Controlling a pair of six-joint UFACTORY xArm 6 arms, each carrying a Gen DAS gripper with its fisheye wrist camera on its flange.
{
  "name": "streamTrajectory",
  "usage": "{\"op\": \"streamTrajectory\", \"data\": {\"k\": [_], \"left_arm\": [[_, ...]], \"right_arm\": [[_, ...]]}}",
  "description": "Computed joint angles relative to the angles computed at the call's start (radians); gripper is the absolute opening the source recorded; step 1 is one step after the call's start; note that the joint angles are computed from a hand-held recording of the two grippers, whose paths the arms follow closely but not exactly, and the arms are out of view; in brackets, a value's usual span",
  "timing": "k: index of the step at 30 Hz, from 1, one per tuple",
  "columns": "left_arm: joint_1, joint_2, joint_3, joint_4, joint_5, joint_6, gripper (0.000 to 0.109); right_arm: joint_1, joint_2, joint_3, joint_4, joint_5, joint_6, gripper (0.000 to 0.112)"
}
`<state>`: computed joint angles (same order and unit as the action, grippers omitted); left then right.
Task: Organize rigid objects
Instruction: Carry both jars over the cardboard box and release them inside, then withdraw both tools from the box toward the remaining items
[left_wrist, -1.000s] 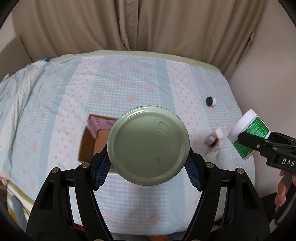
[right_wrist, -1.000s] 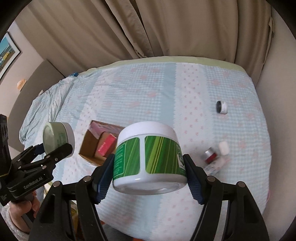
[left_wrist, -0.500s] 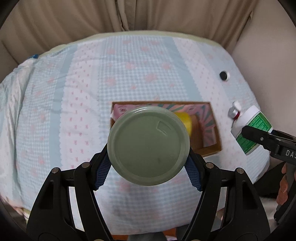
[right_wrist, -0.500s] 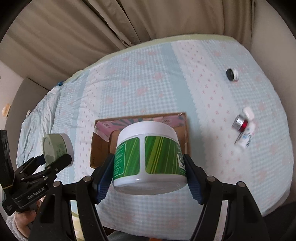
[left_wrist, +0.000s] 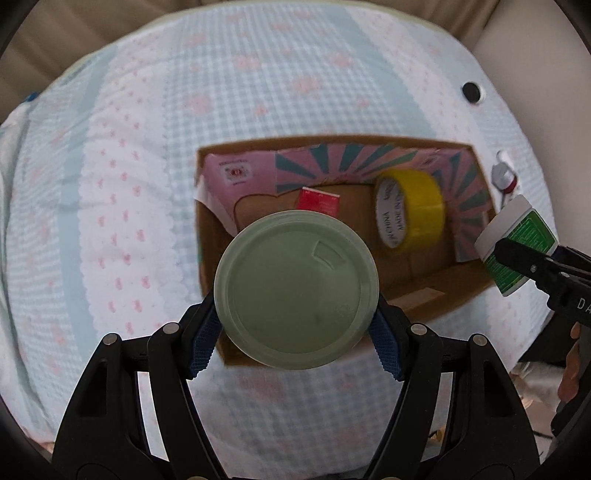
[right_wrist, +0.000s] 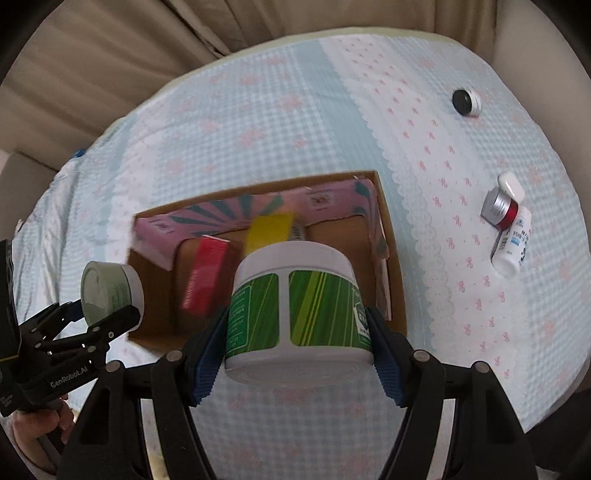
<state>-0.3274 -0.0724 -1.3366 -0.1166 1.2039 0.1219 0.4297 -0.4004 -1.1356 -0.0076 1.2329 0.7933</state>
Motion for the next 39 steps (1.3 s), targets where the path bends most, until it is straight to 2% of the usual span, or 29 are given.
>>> {"op": "streamTrajectory", "data": {"k": [6,12,13,14,15,17,18,21,30,39], "left_arm": [[-0.003,0.063,0.002,0.013,-0.028,0.01,0.068],[-0.004,0.103,-0.024,0.019,-0.037,-0.007,0.069],[0.003,0.11,-0.033,-0.007,-0.034,-0.004,0.075],[0.007,0.113,-0.038,-0.022,-0.034,-0.003,0.097],[0.007,0.115,-0.043,-0.026,-0.036,-0.006,0.102],[0.005,0.106,-0.04,-0.027,-0.057,-0.003,0.103],[0.002,0.102,-0.037,-0.022,-0.064,-0.002,0.103],[-0.007,0.087,-0.023,0.004,-0.072,-0.003,0.103],[0.004,0.064,-0.014,0.003,-0.065,-0.023,0.103],[0.023,-0.018,-0.003,-0.006,-0.047,-0.053,0.103]], "right_arm": [[-0.029,0.013,0.084,0.006,-0.042,-0.005,0.067],[-0.035,0.029,0.102,0.004,-0.061,-0.022,0.067],[-0.034,0.034,0.099,-0.004,-0.062,-0.019,0.067],[-0.033,0.036,0.1,-0.007,-0.067,-0.017,0.067],[-0.033,0.036,0.104,-0.007,-0.074,-0.018,0.068],[-0.033,0.017,0.128,-0.011,-0.117,-0.016,0.085],[-0.03,0.006,0.137,-0.025,-0.133,-0.011,0.103],[-0.017,-0.023,0.157,-0.062,-0.16,-0.012,0.103],[0.003,-0.031,0.157,-0.081,-0.142,-0.006,0.103],[0.025,-0.029,0.085,-0.096,-0.082,0.017,0.103]]}}
